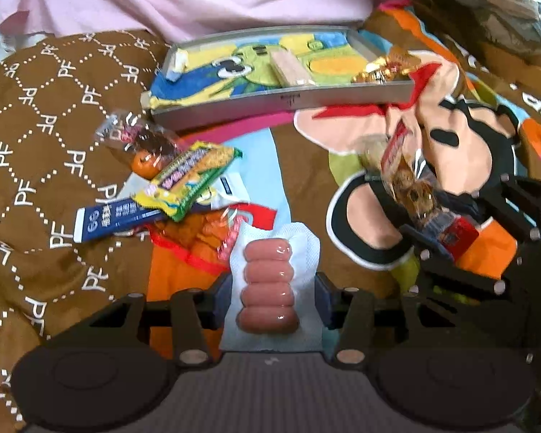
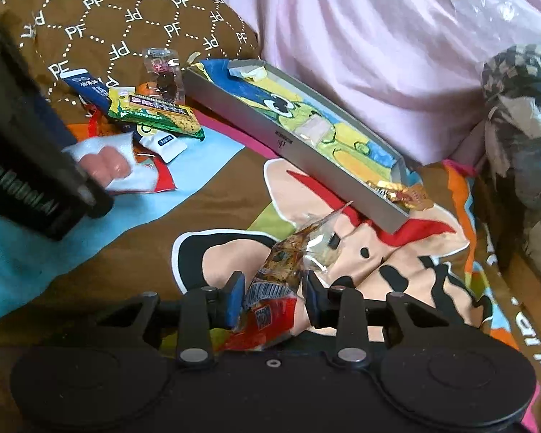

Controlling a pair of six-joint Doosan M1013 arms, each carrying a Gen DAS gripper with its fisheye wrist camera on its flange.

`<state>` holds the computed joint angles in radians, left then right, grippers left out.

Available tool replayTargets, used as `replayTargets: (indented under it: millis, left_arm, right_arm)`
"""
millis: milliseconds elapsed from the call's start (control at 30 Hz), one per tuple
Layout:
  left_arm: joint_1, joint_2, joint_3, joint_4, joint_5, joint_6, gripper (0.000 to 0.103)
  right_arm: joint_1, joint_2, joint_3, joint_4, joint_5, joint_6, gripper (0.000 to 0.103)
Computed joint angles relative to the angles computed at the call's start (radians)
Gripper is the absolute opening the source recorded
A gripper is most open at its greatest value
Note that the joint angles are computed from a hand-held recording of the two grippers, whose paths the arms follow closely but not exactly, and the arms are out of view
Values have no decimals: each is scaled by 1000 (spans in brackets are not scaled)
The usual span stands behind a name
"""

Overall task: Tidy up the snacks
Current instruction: 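Carry sausages with left tool while right carries cookie bag toward the frog tray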

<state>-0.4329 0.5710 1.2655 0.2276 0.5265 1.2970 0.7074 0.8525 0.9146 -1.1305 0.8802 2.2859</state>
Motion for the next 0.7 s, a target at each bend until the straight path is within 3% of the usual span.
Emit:
replayTargets:
  millis: [33,233,700]
  left_arm:
    - [-1,0,-1,8,-10,-12,52]
    - [0,6,-12,0,-20,-21,52]
    - [1,4,-12,32,-67,-81,52]
  right_arm:
    - [0,3,-4,2,6,-14,30]
    - [-2,13,-18,37,21,-51,29]
    - [16,26,8,-148,59,-78,29]
